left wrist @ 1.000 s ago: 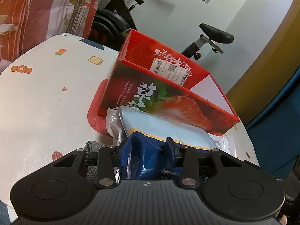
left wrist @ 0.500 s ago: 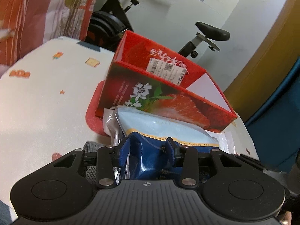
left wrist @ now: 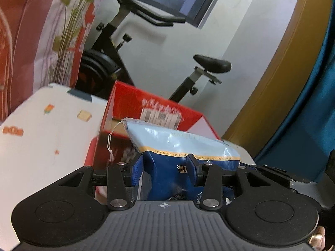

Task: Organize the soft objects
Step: 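Lift the packet with the left gripper and carry it over the red box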

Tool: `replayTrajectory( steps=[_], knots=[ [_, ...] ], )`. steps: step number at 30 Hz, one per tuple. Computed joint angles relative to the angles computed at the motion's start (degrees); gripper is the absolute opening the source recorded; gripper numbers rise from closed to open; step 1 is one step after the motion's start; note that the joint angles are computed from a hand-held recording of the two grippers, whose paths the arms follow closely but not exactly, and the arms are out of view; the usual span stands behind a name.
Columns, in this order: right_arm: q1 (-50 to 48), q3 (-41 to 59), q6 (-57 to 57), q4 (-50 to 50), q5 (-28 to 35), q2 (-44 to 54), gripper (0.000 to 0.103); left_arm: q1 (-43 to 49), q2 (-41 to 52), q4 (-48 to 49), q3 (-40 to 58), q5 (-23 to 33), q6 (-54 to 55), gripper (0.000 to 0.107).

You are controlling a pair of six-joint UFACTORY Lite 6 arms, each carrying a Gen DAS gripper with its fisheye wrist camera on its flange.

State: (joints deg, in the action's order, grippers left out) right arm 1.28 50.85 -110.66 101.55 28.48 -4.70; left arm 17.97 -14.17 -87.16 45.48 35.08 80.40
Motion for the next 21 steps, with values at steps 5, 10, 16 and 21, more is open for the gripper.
replayTrajectory(
  steps=[5,10,16,21],
  knots=[
    [-0.6,10.1,6.1,-4.9,0.7,5.3,0.037,-1.9,3.4,-0.1,6.9,-1.9,-0.8,0.045],
    [-1.3,21.9,9.9,-6.9,1.1,13.4,0.037,-4.2,11.6,-1.4,17.5,-2.9,-0.5,0.045],
    [-1.3,39.0,15.2,-11.1,-0.1,26.1,0.037,-7.1,25.4,1.5,34.7,-5.0,-5.0,0.045],
    [-0.9,56.3,24.3,-19.0,-0.8,38.8,0.037,-9.3,37.7,8.2,50.3,-6.8,-14.2,0.046]
  ],
)
